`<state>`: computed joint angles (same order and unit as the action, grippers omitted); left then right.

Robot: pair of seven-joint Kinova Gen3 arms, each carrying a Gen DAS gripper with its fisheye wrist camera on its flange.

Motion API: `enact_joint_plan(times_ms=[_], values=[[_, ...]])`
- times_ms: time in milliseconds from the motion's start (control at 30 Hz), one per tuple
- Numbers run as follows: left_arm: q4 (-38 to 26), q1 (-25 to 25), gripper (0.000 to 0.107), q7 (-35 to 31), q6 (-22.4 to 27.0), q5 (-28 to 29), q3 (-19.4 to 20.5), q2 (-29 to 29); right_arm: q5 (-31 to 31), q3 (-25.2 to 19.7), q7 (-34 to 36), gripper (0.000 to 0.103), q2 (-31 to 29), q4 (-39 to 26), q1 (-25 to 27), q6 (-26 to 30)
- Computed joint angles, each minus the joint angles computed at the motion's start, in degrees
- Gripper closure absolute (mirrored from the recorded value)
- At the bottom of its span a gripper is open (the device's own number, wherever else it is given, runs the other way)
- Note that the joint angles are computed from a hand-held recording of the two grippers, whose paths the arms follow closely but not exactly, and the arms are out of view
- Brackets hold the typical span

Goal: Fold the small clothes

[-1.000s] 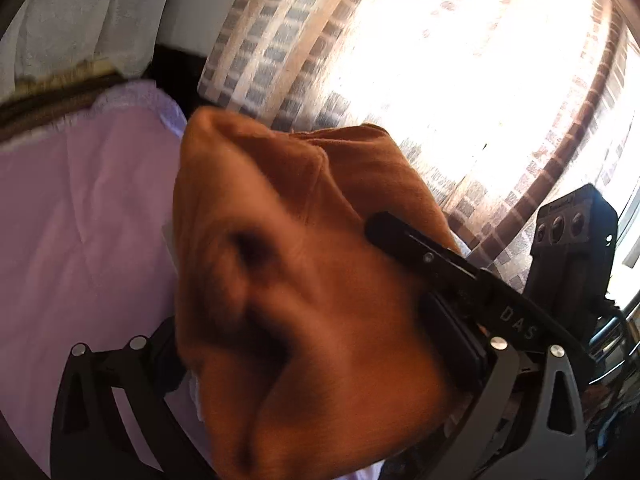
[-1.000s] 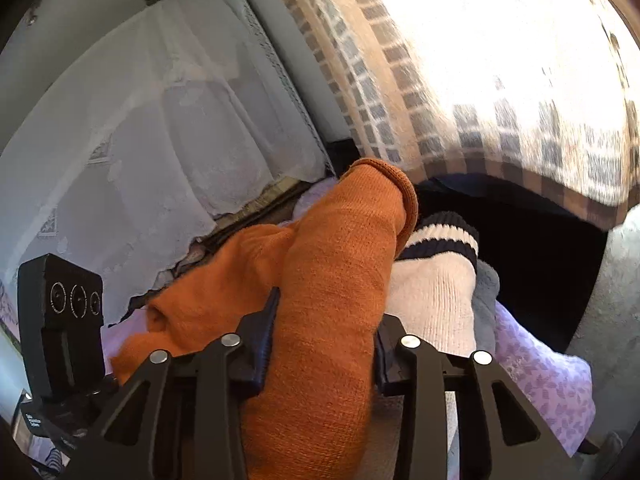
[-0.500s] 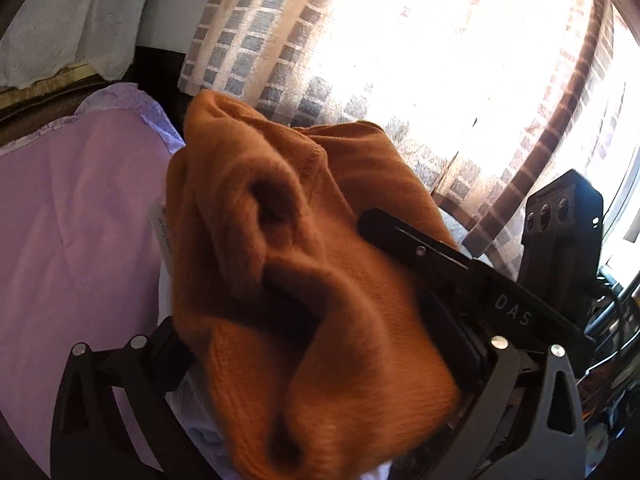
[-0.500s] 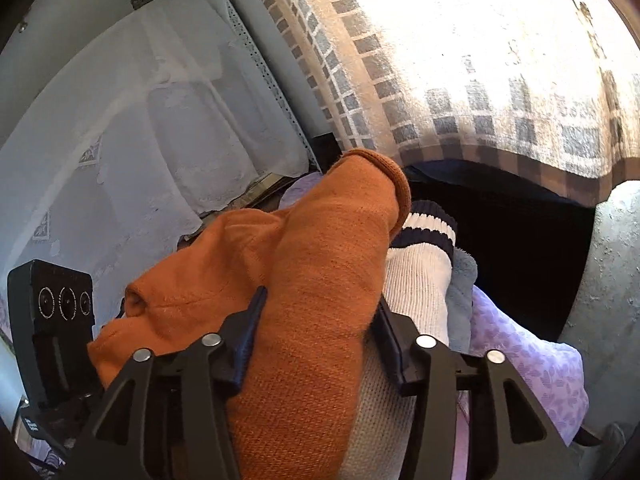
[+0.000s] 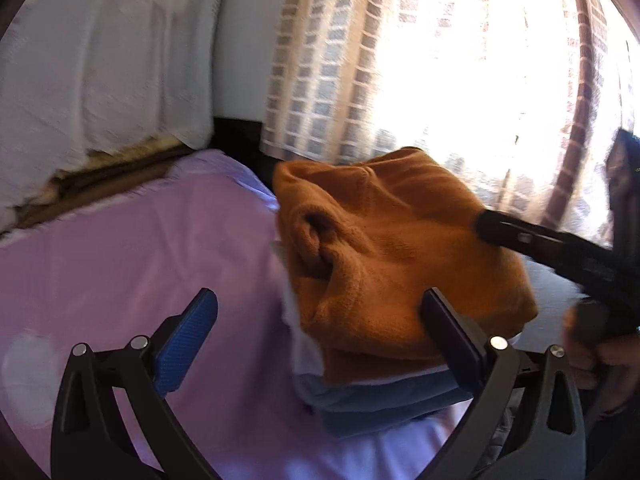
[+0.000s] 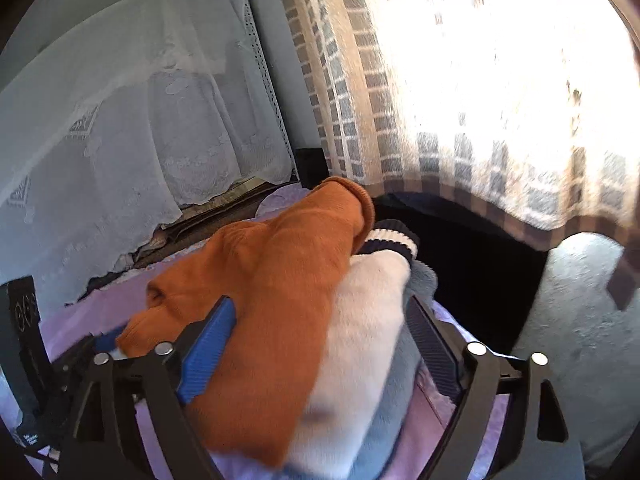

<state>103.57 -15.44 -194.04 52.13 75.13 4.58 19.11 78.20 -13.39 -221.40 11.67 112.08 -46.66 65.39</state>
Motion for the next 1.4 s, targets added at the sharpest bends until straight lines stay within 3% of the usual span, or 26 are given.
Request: enact_joint_plan(times_ms=[167, 300, 400, 567, 733, 967, 1167, 1400], values=[[2.10, -1.24, 0.008, -3.95, -0.82, 1.61, -1.46, -2.77, -5.23, -1.31, 5.85, 0.008, 0.40, -4.57, -3.44, 5.34], [-0.57, -1.48, 0.008, -2.09, 1.49, -2.97, -1.93, -1.48, -7.47, -0.48, 11.60, 0.008, 2.63, -10.60, -5.57, 9.87], [-0.27, -1.42, 0.008, -1.53, -1.66, -2.89, -1.95, -1.28, -5.65, 0.08, 11.72, 0.008, 2.31, -11.24, -6.96, 9.90], [-1.95, -3.01, 0.008, 2.05, 0.06, -4.51, -1.48, -1.02, -9.31, 0.34, 14.62, 0.008, 3.95, -14.42, -7.68, 10.34], [1.21, -4.51, 0.008, -2.94, 0.89, -1.99, -2.03, -4.28, -11.84, 1.06, 14.29, 0.005, 5.85, -17.26, -11.52, 15.36], [2.78, -5.07, 0.008, -5.89, 4.45, -2.73, -4.74, -7.92, -14.29, 2.10, 18.23, 0.004, 7.72, -22.63, -14.92, 20.28], [0.45, -7.05, 0.008, -2.53, 10.38, -4.34, -5.92, -7.27, -13.44, 2.48, 19.98, 0.004, 7.85, -23.85, -16.88, 20.91], [4.71, -6.93, 0.008, -7.86, 7.98, 0.68, -7.68, -10.36, -12.85, 2.49, 20.53, 0.004, 8.11, -24.41, -18.42, 21.55]])
